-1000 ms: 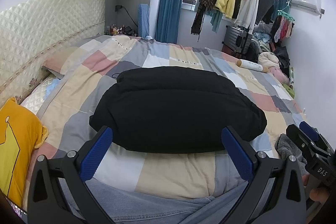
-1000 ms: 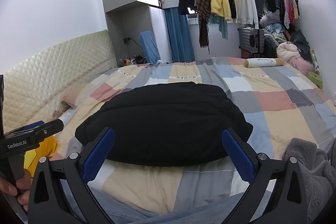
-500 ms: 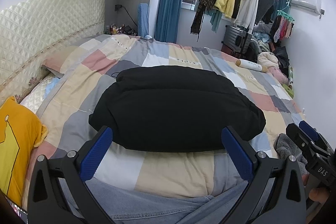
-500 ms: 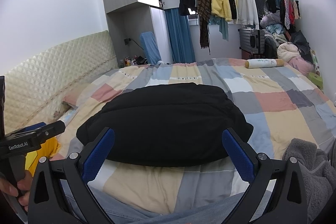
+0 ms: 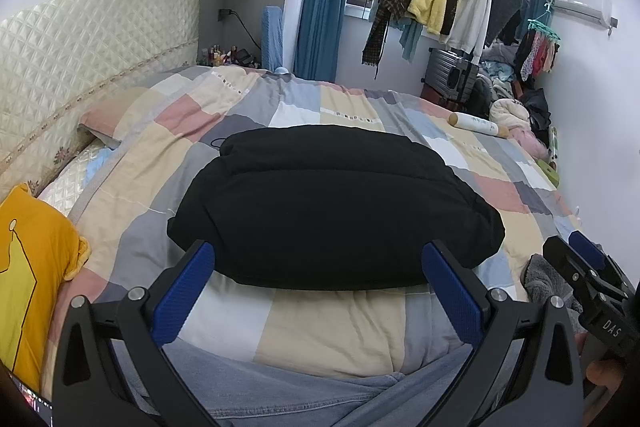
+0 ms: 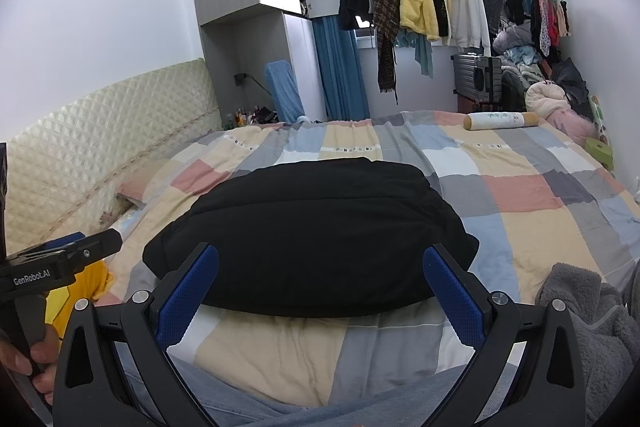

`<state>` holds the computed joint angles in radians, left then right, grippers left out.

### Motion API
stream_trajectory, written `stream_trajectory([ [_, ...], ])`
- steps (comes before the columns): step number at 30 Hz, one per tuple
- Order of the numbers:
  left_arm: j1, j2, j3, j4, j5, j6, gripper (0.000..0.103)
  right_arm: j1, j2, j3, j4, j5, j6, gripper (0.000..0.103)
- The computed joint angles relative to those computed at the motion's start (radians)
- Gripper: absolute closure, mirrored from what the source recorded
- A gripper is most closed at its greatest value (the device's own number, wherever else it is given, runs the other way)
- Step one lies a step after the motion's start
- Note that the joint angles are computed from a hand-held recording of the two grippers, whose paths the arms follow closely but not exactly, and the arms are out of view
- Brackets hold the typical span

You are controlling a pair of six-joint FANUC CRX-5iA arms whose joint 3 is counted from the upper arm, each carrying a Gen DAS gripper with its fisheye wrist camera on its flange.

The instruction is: Fold large clothes

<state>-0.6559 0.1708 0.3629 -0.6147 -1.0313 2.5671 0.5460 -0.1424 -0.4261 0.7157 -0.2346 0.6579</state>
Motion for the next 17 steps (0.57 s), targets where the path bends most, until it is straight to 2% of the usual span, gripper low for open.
stream_trajectory([
  [17, 0.0, 0.005, 0.004, 0.003, -0.002, -0.004, 0.0, -0.002, -0.002, 0.003, -0.013, -0.006, 0.013, 0.0],
])
